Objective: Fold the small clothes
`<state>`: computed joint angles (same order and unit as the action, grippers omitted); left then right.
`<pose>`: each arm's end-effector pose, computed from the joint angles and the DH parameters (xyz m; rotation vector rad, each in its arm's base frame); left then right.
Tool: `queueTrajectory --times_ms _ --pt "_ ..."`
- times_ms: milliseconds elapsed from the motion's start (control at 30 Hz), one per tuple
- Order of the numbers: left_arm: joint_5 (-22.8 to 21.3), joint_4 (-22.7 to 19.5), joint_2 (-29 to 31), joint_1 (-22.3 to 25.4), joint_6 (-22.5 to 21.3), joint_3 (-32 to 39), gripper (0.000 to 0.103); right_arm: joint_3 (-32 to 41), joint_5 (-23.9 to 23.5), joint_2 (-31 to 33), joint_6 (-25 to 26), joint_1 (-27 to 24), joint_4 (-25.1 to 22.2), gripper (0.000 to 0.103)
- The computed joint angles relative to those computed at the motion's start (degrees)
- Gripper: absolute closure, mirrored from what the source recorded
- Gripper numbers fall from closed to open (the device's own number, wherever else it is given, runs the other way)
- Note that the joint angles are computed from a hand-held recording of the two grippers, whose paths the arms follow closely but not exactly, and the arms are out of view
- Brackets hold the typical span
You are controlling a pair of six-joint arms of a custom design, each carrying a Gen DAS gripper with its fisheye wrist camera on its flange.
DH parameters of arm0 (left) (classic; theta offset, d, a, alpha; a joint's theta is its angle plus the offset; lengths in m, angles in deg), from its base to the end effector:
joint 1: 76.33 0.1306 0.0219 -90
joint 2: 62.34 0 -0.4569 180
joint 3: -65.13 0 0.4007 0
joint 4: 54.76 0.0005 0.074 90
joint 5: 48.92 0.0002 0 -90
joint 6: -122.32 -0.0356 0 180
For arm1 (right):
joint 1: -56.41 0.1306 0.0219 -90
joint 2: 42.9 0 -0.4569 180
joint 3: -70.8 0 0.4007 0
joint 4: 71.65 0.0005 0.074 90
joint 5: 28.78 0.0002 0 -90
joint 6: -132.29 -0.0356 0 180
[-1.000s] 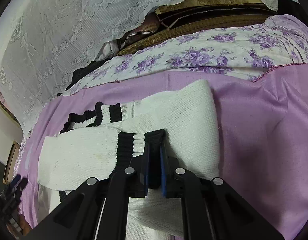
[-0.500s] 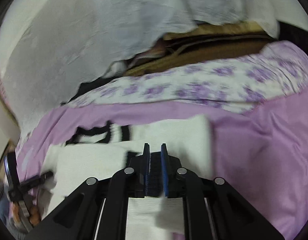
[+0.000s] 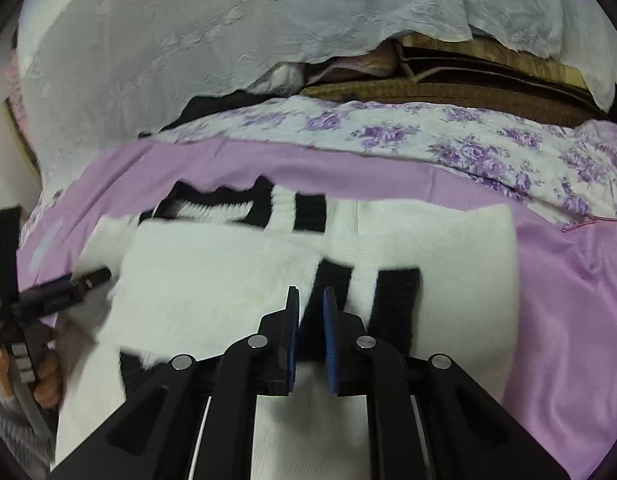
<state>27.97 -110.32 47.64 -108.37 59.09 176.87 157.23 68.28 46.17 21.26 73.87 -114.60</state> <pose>0.5487 -0.3345 0.4845 0.0210 2.4810 -0.1497 0.4700 0.1427 0.4907 0.1332 2.3624 0.1805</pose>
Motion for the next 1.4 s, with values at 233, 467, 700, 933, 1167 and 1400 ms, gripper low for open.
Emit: queueTrajectory --times_ms 233,467,700,933,1167,1400 --pt "-0.5 -3.6 -0.1 -0.3 -1.4 -1.4 0.004 -3.1 0.4 -1.5 0.0 0.6 -1.1 0.089" --pt "-4.3 4.3 -6.1 -2.5 -2.0 -7.0 0.005 -4.4 4.2 -4.4 -0.3 2.1 1.9 0.087" --pt "-7.7 -3.9 4.4 -4.2 -8.2 5.8 0.004 -2.0 -5.1 0.8 -4.4 -3.3 2.5 0.086" --pt "2.7 0.6 -0.3 -1.4 -1.1 -0.5 0.005 -5.7 -3.7 -3.4 -5.3 -2.2 6.3 0.081" --pt "2.7 7.2 -9.5 -5.5 -6.3 -11.9 0.005 -8.6 0.1 -8.3 -1.7 4.1 4.4 0.058" --pt "-0.1 1.2 -11.7 -9.0 -5.9 -15.2 0.005 -11.8 0.7 -11.5 -6.1 8.7 -2.3 0.041"
